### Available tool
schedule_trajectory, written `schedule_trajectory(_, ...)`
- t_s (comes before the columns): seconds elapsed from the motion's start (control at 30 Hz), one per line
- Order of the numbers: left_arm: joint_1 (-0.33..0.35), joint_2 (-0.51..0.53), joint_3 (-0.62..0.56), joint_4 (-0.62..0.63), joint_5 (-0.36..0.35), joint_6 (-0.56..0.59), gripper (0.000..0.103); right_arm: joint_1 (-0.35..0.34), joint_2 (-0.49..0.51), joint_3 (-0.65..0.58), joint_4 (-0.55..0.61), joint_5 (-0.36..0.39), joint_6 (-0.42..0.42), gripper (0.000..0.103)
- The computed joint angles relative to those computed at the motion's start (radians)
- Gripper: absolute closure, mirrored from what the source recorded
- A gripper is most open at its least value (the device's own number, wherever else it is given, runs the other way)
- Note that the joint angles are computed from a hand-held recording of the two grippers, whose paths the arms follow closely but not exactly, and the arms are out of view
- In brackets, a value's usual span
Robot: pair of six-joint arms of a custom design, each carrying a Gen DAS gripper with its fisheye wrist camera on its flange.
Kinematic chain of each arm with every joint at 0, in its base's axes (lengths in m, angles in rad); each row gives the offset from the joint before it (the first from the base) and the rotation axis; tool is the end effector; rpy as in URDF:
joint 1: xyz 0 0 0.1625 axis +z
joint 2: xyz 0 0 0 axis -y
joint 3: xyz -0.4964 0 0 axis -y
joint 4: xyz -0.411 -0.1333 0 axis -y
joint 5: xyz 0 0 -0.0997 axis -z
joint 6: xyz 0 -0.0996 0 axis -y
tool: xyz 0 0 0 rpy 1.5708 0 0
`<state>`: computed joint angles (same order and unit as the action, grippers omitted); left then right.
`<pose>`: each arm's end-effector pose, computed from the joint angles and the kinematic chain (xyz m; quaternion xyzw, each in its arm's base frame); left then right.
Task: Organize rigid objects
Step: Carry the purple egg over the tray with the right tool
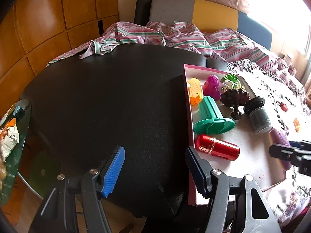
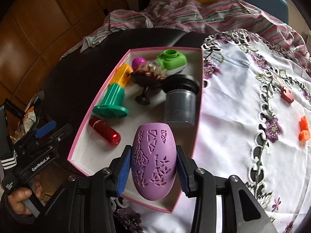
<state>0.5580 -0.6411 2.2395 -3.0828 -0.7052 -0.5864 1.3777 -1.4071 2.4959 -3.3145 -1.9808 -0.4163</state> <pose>-0.2967 -0.4317 -0.0244 0.2096 0.8826 -0.2731 0.3202 0.0139 -0.4165 0.2764 0.0382 -0.9286 0.2426 0.2783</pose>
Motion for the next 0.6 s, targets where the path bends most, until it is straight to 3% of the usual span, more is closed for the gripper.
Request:
schedule_trajectory(0.37, 0.018, -0.011, 0.009, -0.001, 0.012, -0.019, 0.037, 0.028, 0.076, -0.009, 0.031, -0.051, 0.017, 0.06)
schedule_trajectory(0.6, 0.026, -0.021, 0.01, 0.006, 0.021, -0.025, 0.037, 0.051, 0.161, -0.034, 0.01, -0.034, 0.036, 0.06)
